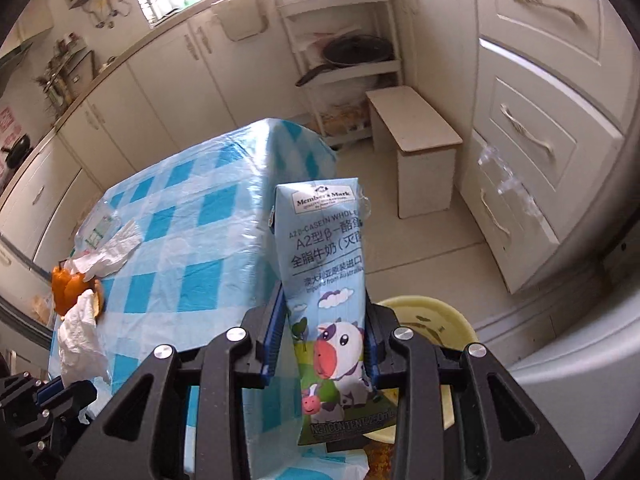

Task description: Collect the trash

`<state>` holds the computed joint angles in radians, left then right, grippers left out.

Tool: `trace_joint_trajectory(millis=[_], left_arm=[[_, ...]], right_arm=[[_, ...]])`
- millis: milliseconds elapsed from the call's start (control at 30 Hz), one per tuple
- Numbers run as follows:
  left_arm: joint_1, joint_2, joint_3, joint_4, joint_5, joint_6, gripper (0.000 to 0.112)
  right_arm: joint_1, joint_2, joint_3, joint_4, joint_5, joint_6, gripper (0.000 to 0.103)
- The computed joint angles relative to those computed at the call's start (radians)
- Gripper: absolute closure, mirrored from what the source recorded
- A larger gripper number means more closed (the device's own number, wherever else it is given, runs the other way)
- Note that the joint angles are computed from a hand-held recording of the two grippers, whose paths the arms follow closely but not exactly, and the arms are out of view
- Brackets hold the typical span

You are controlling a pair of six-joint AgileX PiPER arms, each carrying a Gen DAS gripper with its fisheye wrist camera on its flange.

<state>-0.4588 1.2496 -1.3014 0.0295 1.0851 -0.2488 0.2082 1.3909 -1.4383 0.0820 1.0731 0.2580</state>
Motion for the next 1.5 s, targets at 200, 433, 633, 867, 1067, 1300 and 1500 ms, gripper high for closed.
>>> trace_joint_trajectory(millis=[200,433,633,867,1067,1300,1500], left_arm=[[-0.156,0.122,-0.069,0.041,-0.017,-0.121,0.102],[-0.216,0.245,-0.112,0.056,-0.042,-0.176,0.102],[-0.249,0.354,-0.158,0.042,-0.051,-0.198,0.102],[-0.266,0.534,-0.242,-0.033,-0.040,-0.196,0.099],[-0.321,0.700,-0.404,-0.011,0.014,-0.175,0.047],[-0.284,0.659,-0.364,-0.018,-0.001,-0.165,0.040],[-0.240,0.576,-0.264,-0.064,-0.042,-0.155,0.037]], right_arm=[[-0.155,0.013,0.093,0.107,0.032,-0.050,0.069],[-0.236,-0.004,0.132,0.131,0.037,-0.011,0.047],[-0.159,-0.137,0.063,-0.097,-0.056,0.182,0.024],[-0.016,-0.238,0.012,-0.526,-0.131,0.478,0.010],[0.018,-0.209,-0.063,-0.591,-0.099,0.462,0.008],[0.114,-0.180,-0.113,-0.648,-0.030,0.448,0.008],[0.224,-0.161,-0.135,-0.765,0.024,0.484,0.008]])
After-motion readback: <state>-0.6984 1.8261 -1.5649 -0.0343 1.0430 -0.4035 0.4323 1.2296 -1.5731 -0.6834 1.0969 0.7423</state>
